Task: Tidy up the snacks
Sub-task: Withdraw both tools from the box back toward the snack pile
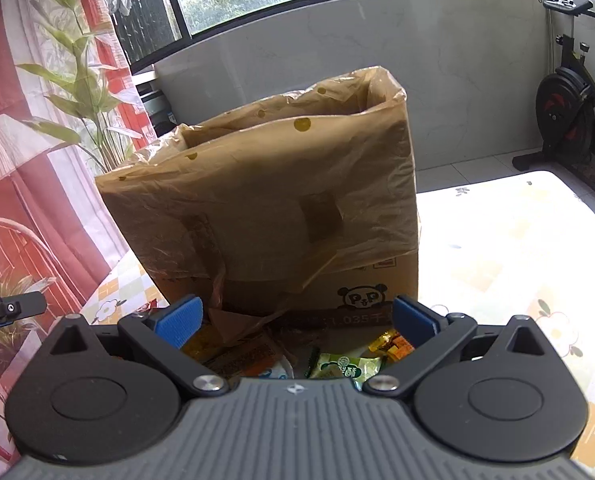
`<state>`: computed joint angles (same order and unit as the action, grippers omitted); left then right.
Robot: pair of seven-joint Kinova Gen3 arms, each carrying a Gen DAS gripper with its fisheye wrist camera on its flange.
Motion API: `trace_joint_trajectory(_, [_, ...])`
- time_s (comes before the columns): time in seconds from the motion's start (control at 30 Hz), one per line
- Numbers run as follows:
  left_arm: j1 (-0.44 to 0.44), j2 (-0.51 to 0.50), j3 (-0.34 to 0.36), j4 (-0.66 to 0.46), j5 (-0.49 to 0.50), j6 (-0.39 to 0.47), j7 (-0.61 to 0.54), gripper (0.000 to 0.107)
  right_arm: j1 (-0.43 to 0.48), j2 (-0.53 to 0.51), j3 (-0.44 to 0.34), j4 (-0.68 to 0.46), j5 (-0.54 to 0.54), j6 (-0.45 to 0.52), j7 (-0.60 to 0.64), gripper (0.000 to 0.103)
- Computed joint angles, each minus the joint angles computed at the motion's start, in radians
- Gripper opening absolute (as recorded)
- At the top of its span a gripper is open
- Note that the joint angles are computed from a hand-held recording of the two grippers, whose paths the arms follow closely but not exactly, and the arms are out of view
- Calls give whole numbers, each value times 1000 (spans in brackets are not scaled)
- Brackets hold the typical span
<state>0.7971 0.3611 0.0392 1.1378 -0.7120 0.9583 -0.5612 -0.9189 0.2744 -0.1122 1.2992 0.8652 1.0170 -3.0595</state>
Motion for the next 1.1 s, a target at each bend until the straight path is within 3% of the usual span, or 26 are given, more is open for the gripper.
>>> trace_joint_trajectory(0.13, [7, 23, -3, -35, 0, 53, -21, 103, 12, -11, -1, 27, -12, -27, -16, 103])
trace_joint_trajectory(0.33, [6, 38, -5, -67, 35, 78, -41, 103, 7, 7, -1, -6, -22, 8, 21, 103])
trace_joint_trajectory(0.47, [10, 70, -9, -131, 59, 154, -69, 102, 12, 11, 3, -14, -42, 8, 17, 103])
trace_joint_trajectory(0.6, [14, 74, -19, -138, 71, 166, -72, 102, 17, 34, 9, -73, -102, 64, 18, 103])
trace_joint_trajectory(0.77, [11, 77, -20, -151, 87, 173, -79, 102, 22, 32, 15, -82, -136, 53, 29, 103])
trace_joint_trajectory(1.1, [11, 72, -24, -144, 94, 164, -66, 102, 153, -38, -13, 26, -336, -204, 111, 99])
